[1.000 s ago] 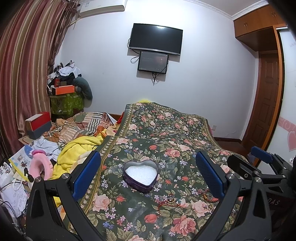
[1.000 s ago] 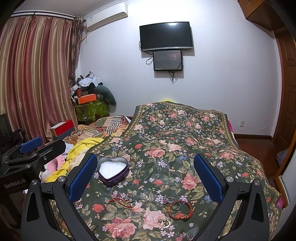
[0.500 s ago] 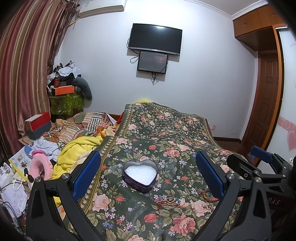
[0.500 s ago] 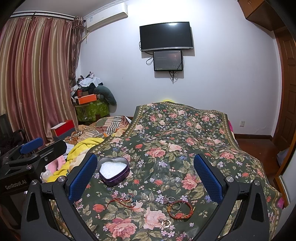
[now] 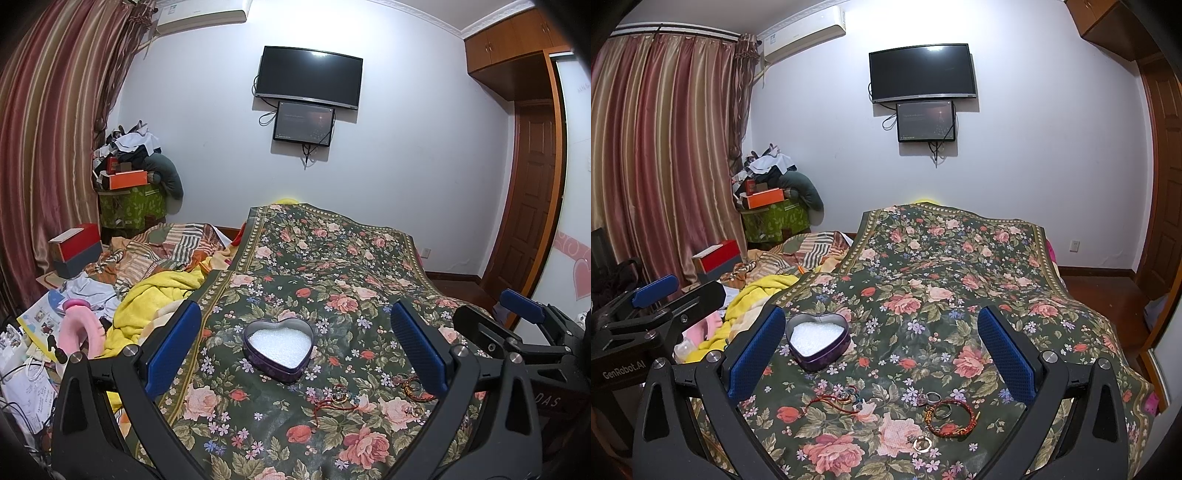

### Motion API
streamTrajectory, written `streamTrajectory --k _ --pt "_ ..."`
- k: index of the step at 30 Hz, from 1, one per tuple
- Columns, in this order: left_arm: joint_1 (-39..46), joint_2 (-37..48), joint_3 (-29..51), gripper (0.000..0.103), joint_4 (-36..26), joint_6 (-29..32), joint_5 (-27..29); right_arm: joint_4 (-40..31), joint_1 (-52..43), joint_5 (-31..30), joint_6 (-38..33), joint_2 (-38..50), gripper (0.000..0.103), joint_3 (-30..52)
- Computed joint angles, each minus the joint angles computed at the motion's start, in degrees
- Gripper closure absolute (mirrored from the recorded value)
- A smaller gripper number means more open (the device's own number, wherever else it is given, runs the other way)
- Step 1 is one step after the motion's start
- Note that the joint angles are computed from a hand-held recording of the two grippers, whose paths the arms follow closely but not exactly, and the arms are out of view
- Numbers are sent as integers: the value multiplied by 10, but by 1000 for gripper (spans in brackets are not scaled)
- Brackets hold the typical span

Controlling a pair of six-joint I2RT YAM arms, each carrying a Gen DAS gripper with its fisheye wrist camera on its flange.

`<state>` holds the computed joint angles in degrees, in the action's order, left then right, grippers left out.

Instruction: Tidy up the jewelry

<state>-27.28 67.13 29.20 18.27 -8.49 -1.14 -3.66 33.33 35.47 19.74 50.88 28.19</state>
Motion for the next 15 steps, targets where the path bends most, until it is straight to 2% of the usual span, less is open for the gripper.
streamTrajectory --k 15 --pt "-4 19 20 0 -21 7 6 -22 -28 -15 0 -22 0 -10"
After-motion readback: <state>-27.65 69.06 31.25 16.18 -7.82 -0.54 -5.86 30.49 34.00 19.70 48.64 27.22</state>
